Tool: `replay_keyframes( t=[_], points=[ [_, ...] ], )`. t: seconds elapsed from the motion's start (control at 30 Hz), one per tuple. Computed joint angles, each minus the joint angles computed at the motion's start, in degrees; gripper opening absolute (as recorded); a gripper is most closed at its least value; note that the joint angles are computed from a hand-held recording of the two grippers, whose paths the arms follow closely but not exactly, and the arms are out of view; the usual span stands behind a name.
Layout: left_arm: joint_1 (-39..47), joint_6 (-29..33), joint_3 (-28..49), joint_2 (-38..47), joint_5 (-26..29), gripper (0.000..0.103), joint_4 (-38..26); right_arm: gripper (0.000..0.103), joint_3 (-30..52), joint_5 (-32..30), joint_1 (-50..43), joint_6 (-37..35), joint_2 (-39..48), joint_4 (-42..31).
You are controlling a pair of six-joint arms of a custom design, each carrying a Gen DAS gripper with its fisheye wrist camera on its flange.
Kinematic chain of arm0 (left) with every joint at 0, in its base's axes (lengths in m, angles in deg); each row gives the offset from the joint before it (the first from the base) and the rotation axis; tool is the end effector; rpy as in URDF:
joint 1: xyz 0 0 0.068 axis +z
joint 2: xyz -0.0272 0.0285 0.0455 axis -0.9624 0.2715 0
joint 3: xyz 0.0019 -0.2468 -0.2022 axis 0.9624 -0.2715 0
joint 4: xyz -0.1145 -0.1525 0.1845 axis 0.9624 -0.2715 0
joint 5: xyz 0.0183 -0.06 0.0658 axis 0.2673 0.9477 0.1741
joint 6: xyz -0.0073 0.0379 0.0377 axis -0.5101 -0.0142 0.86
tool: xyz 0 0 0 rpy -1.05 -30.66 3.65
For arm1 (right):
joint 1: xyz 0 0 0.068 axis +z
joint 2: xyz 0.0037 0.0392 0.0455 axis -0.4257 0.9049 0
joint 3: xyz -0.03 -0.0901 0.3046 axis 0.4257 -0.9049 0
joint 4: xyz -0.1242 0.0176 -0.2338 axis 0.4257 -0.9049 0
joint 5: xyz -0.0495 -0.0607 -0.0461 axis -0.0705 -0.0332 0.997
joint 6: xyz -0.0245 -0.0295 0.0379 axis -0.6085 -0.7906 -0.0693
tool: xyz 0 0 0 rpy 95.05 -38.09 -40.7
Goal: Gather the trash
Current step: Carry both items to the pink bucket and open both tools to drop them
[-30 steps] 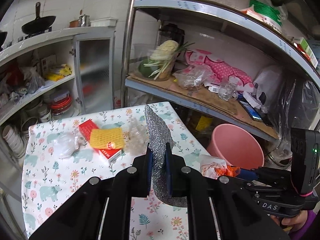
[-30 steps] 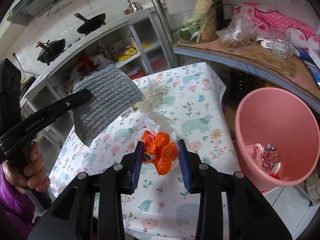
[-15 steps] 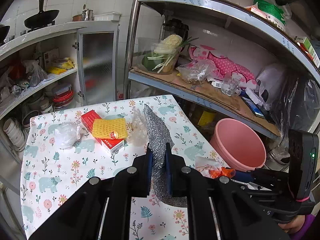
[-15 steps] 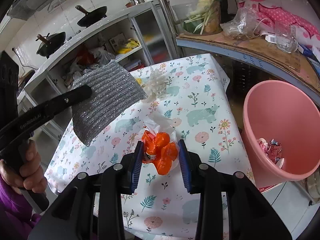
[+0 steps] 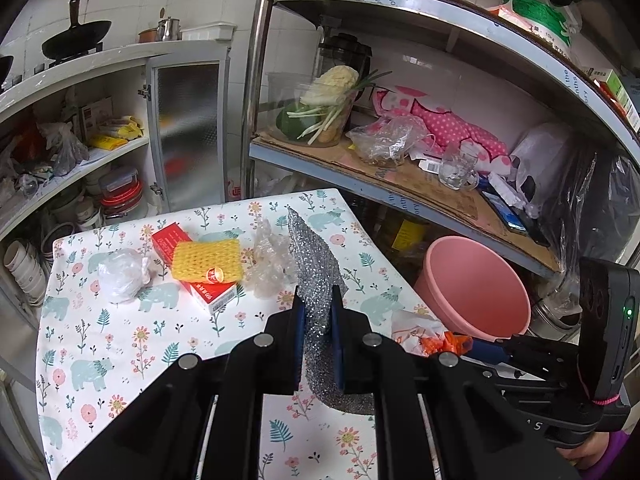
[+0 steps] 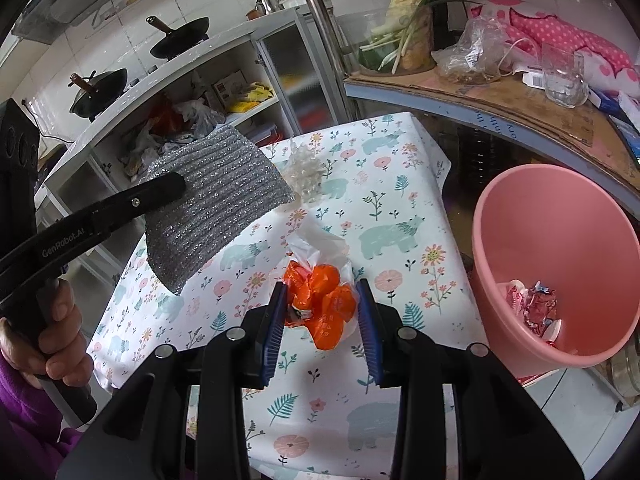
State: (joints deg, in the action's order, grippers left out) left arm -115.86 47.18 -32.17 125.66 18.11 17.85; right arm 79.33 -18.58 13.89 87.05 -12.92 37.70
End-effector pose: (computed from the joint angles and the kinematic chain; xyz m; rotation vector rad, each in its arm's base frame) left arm 0.2376 -0.2020 0.2502 0.3045 2.2584 -0.3651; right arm 0.1603 0.1234 0.2221 -0.0497 2.3977 0.4321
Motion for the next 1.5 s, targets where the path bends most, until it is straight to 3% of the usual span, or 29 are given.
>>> replay_keyframes(
  t=[0.77,1.5],
  points=[
    [-5.61,1.75,11.09,8.84,1.91,0.011,-0.53,0.036,-2.62,-3.56,-17.16,-5.18,-13.35,-8.35],
    [-9.99,3.7,25.0,20.75,4.29,0.011,-3.59,0.036,-4.78,-12.26,-42.69,-14.15,-18.75,-11.15]
  ],
)
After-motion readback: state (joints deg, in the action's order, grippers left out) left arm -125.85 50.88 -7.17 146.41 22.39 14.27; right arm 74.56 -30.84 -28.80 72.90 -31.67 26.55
